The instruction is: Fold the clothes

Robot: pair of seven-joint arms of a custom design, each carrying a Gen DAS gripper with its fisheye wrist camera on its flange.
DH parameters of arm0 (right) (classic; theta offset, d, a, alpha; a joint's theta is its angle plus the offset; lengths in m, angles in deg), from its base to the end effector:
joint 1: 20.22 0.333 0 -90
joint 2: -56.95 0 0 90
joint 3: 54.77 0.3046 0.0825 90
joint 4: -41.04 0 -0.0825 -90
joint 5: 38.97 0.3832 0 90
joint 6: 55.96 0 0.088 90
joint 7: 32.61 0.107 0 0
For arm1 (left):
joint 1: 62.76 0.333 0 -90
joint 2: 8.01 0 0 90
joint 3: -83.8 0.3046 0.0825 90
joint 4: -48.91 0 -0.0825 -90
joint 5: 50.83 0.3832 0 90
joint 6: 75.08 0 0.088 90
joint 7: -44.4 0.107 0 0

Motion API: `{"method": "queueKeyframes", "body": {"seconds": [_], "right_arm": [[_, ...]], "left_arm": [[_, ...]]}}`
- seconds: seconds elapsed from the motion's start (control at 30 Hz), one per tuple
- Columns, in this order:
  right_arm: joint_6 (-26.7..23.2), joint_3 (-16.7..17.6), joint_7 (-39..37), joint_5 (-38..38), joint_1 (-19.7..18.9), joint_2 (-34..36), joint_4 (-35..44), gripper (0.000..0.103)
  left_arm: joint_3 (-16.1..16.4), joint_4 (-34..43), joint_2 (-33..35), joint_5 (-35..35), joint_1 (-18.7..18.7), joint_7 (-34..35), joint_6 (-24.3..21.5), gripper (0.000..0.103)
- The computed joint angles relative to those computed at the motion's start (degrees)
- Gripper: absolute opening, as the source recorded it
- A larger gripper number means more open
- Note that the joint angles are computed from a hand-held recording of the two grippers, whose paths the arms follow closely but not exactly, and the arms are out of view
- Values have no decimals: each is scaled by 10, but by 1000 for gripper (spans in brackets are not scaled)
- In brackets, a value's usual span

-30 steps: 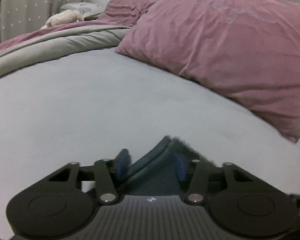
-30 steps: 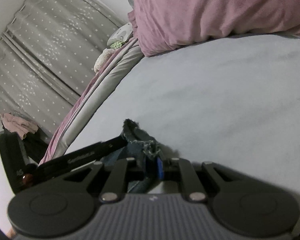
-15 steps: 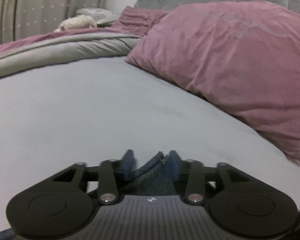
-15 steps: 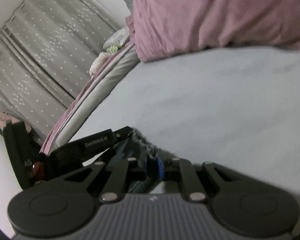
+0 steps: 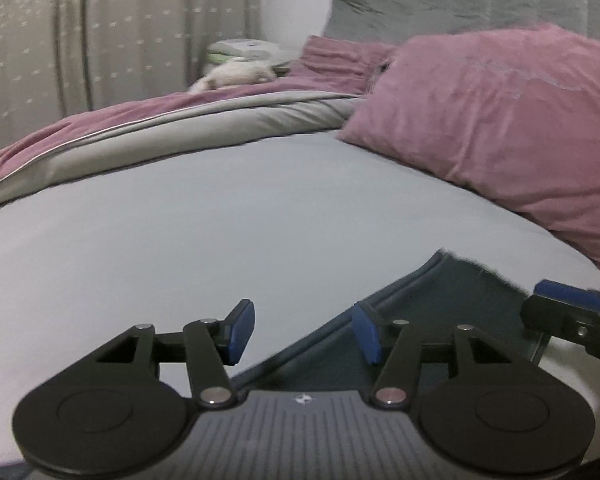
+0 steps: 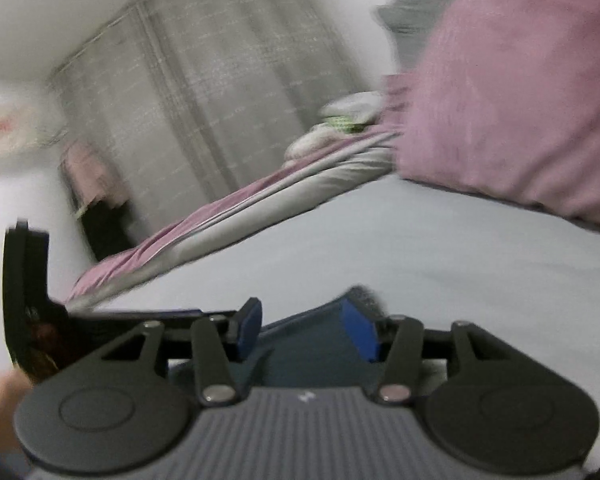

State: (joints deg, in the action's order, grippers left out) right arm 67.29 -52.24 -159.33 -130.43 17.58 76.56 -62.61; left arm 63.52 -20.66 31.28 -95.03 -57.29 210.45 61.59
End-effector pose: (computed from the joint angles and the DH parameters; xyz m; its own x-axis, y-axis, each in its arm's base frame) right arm 0.5288 0.3918 0.3790 -0.4307 -0.8119 -0.3942 -0.1087 0.4803 -0.8704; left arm 0.7619 -0.1229 0.4425 -0.8468 -0.5315 0.0215 -0.3140 0.4668 -0.8267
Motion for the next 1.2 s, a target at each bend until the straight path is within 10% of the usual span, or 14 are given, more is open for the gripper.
{"method": "queueKeyframes", "body": {"seconds": [0.3,0.53,0.93,1.2], "right_arm": [[112,-16,-193,97,-18,62,94,53],[136,-38,-71,116,-16,18,20,40],[120,-18,-95,115,-28,11,15,51],[132,-13,-115,100,-24,1,25,57]], "left_arm": [[21,-44,-5,-13,66,66,-1,58],[30,-31,4,-46,113,33,-34,59],[30,94,55,-76,173,-207,-123,59],[45,-30,-41,-114,209,-131,-19,59]]}}
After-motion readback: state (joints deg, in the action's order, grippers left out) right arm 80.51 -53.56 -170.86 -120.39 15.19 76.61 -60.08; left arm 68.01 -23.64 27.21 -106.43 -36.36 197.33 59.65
